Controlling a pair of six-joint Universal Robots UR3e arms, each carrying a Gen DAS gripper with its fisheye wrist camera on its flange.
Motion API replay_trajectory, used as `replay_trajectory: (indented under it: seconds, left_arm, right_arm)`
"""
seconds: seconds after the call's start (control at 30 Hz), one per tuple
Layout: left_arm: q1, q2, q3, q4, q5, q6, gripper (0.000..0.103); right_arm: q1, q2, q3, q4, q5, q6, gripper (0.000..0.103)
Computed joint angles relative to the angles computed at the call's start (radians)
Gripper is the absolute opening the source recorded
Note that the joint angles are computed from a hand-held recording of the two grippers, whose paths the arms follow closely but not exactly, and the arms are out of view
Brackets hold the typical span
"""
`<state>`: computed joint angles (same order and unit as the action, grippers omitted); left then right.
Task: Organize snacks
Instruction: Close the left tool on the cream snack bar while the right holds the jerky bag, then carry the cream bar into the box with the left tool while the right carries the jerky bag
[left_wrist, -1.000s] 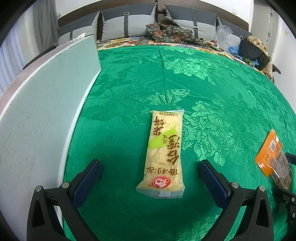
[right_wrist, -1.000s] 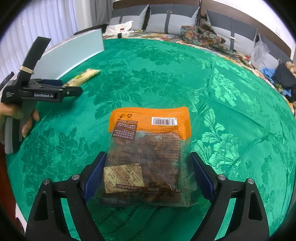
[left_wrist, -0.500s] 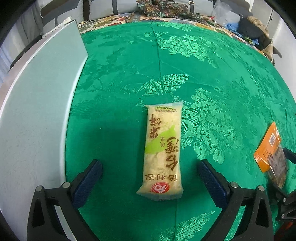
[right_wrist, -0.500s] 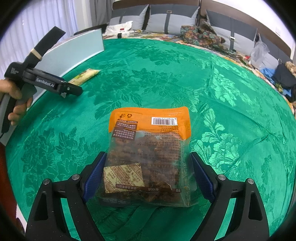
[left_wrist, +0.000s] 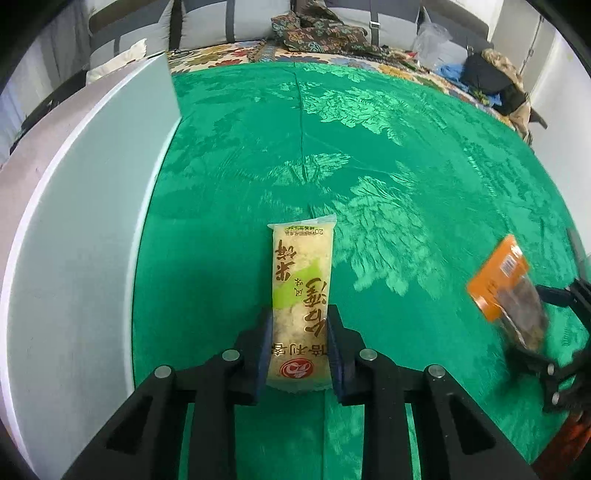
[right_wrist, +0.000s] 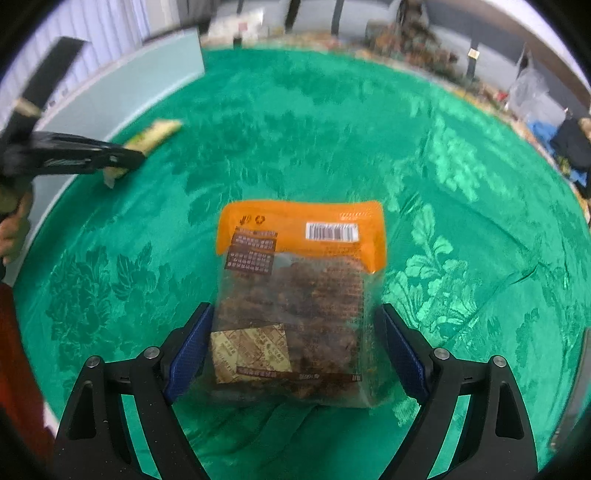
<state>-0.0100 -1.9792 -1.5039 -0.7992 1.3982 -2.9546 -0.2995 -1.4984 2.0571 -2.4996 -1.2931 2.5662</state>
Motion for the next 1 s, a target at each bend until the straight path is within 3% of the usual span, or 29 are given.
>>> replay_trajectory:
  seconds: [0.23,0.47,0.57,0.63,0.67,0.7,0.87,1.0]
  left_arm:
    - [0.05,0.194,-0.211,0.037,-0.078,-0.005,0.026]
    - [0.052,0.363,-0.309,0.044,-0.04,-0.026,0.026]
    - [0.059,0.411,-0.308,0.035,-0.034,-0.029,0.026]
    - [0.061,0.452,-0.312,0.025,-0.025,-0.02,0.026]
    - [0.063,0.47,-0.316,0.022,-0.02,-0.016,0.026]
    - [0.063,0.482,-0.316,0.018,-0.017,-0.013,0.026]
    - [0.067,0.55,-0.323,0.006,-0.002,0.007,0.026]
    - [0.092,0.598,-0.321,-0.027,-0.026,0.023,0.026]
  right_arm:
    - [-0.045,0.098,-0.324,0.434,0.066,0.087,0.089]
    - [0.102,0.157,-0.35,0.375,-0.117,0.126,0.092]
    - [0.099,0.138,-0.342,0.39,-0.128,0.192,0.086]
    - [0.106,0.117,-0.327,0.38,-0.139,0.195,0.077]
    - [0.103,0.096,-0.318,0.379,-0.13,0.187,0.07]
    - [0.092,0.081,-0.318,0.394,-0.123,0.179,0.068]
    - [0.067,0.015,-0.272,0.426,-0.123,0.166,0.068]
    - [-0.016,-0.056,-0.22,0.455,-0.029,0.175,0.068]
